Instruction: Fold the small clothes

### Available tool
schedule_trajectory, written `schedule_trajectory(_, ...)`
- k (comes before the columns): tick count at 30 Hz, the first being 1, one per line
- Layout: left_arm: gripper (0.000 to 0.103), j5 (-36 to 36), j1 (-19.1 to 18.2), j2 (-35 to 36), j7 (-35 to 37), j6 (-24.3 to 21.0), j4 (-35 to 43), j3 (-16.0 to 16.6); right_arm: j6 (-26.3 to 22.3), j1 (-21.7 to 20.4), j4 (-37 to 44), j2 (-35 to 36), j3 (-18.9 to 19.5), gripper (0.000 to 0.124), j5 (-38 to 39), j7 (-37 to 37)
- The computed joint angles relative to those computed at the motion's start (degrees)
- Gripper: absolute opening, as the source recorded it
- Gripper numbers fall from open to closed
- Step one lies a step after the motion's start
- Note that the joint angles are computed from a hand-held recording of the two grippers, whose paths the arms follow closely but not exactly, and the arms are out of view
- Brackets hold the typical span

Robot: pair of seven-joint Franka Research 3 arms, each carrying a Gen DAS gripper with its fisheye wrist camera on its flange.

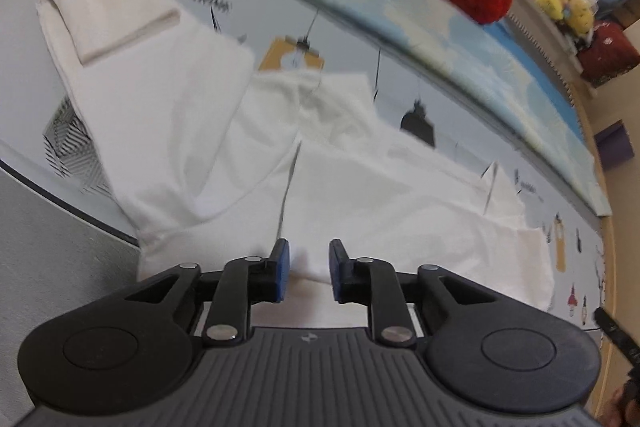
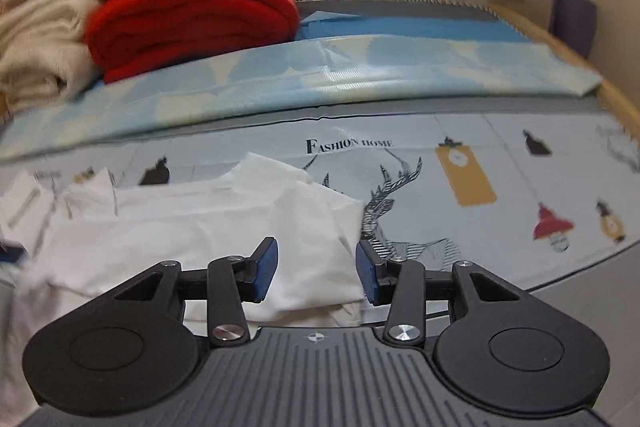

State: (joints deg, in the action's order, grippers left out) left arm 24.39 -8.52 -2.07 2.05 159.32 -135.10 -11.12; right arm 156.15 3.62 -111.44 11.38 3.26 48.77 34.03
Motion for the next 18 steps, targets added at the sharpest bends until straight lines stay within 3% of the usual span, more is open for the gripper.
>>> schedule_trajectory(3,0.037,-1.13,-0.54,3.07,3.48,-4.02,2.84,-0.09,-0.86,-0.14,0.94,0.31,-0.1,0.045,-0.16,1.26)
schedule_trajectory(10,0.036,-1.87,-1.83,7.77,8.45,-6.5,6.52,0.36,0.57,0.09,2.5,2.18,0.39,0.045,-1.1,2.38)
schedule_trajectory(13,0.012,0.72,-2.64,8.43,9.01,-9.63,7.98,0.77,1.0,0.19,2.75,2.59,0.41,0.045,-2.17,3.51)
schedule_trajectory(18,0.007,4.28,-2.64,5.36,6.06,-9.1,6.7,1.31,1.67,0.23,2.64,2.82,0.72,0.045,-3.59,4.52)
